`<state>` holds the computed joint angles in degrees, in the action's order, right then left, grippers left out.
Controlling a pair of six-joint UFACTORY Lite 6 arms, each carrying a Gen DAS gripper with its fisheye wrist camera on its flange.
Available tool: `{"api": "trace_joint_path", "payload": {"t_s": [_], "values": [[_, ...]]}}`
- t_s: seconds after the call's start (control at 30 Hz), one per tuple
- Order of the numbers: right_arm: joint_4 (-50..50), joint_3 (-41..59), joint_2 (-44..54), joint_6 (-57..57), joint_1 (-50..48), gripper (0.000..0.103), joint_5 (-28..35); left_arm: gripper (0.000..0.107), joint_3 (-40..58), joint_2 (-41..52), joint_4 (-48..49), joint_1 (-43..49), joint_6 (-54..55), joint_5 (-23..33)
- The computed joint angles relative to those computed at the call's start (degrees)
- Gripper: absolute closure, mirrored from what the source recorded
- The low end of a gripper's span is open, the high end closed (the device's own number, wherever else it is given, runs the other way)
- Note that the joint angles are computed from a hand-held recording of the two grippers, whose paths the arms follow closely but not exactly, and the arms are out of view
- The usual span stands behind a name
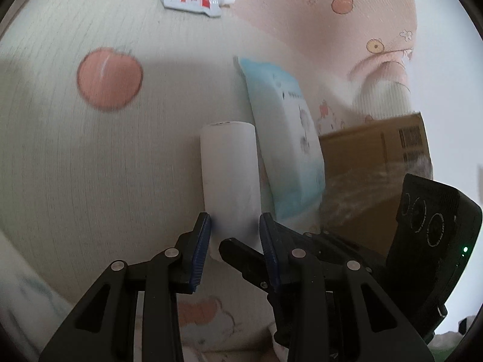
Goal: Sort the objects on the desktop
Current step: 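Lift the held white tube upright off the mat with both grippers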
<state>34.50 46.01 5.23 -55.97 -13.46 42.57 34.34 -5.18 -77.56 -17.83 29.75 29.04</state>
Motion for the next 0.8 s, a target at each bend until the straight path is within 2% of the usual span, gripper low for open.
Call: {"api": "trace_joint_path", "payload": {"t_s": [0.13,0.27,0.47,0.53,0.6,0.7,0.8], "values": [[-1.6,-4.2,-4.5,-1.6,-2.8,0.064,2.3,0.07,-0.9,-0.4,-3.6,-5.0,-1.5,-2.0],[-1.6,-7.8,-7.7,-2.9,-4.9,0.064,3.6,0.07,-1.1,-2.7,4.3,-10.4,-10.6,-4.9],[-2.1,-11.6,-11.7,-4.8,-8.8,0.064,6.0,0.07,-0.9,-4.0,9.7,-13.7,-16.3,-5.3],[-2.3,-12.1,-13.0,-4.7,-9.5,0.064,6.9,0.067,-0.5,-4.7,12.5,-14.7,-18.9,-6.7],[-2.2,-12.1,-13.7,-3.6,-9.1,0.064,7.3,0.059,0.3,-4.2,12.4,-14.8,-18.5,-7.9],[-1.7,-10.5,-13.6,-2.2,-8.9,0.064,9.0,0.053,-0.1,-4.1,8.1,-13.1,-14.0,-7.7],[-1.5,-9.6,-12.9,-0.5,-6.5,0.064,7.6,0.053,-0.8,-2.6,0.7,-10.7,-7.5,-6.6]]}}
